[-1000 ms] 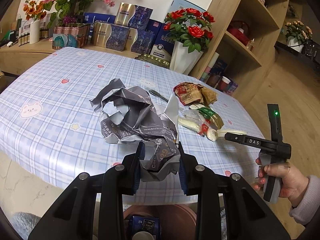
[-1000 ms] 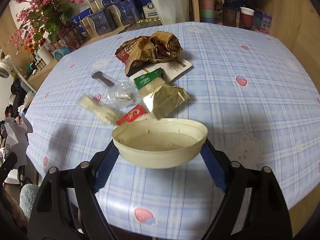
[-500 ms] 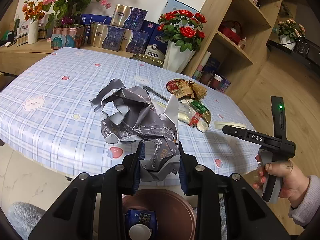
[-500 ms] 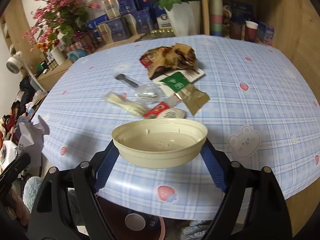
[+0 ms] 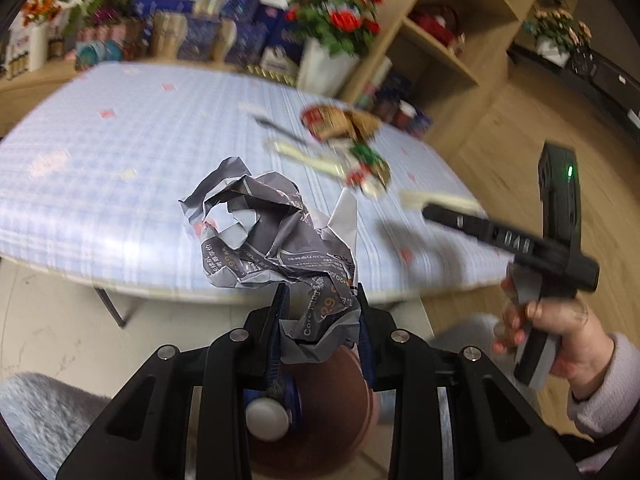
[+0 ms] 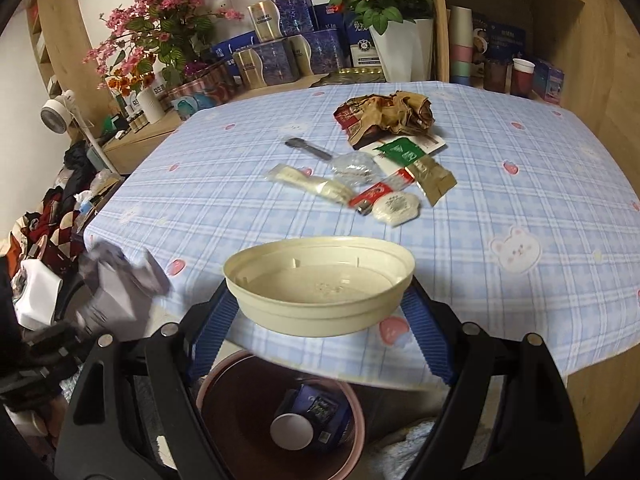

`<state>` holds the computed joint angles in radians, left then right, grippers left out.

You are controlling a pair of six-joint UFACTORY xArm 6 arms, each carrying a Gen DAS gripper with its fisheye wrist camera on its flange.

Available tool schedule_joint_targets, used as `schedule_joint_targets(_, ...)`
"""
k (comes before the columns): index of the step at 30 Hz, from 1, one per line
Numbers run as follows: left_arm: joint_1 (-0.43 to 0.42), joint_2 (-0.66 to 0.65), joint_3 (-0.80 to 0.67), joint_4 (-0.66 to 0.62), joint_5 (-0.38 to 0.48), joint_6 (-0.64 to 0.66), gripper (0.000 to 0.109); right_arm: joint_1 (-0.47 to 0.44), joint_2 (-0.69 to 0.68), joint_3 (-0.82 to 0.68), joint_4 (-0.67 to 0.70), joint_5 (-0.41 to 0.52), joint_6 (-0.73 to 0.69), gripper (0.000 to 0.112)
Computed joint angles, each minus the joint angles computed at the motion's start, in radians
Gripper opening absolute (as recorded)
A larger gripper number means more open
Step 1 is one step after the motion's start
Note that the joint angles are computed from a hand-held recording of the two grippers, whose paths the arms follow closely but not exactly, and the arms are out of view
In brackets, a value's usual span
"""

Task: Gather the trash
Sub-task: 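Carry the grey paper over the bin and open the left gripper while the right gripper carries the lid, then lower the beige lid into the bin and open the right gripper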

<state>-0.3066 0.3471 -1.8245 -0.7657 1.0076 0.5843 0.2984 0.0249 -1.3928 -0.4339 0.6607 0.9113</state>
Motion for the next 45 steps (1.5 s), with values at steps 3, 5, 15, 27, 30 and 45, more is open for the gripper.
schedule_joint_targets(3,0.004,0.014,-0.005,0.005,0.093,-0.011,0.03,0.014,-0.03,0.038,-0.019,-0.012,0.041,0.081)
schedule_joint_targets(5,0.004,0.026,-0.008,0.011,0.144,-0.015,0.031,0.022,-0.048,0.061,-0.033,-0.017,0.064,0.081)
schedule_joint_targets(15,-0.033,0.138,-0.112,0.054,0.329,-0.053,0.032,0.026,-0.096,0.14,-0.039,-0.05,0.109,0.081)
schedule_joint_targets(27,-0.052,0.254,-0.256,0.037,0.364,-0.103,0.08,0.019,-0.104,0.167,-0.039,-0.054,0.119,0.081)
schedule_joint_targets(30,-0.041,0.211,-0.202,0.021,0.264,-0.1,0.086,0.021,-0.106,0.172,-0.049,-0.053,0.129,0.081)
schedule_joint_targets(45,-0.021,-0.06,0.174,0.146,-0.424,-0.04,0.097,0.084,-0.048,0.148,-0.043,-0.036,0.087,0.081)
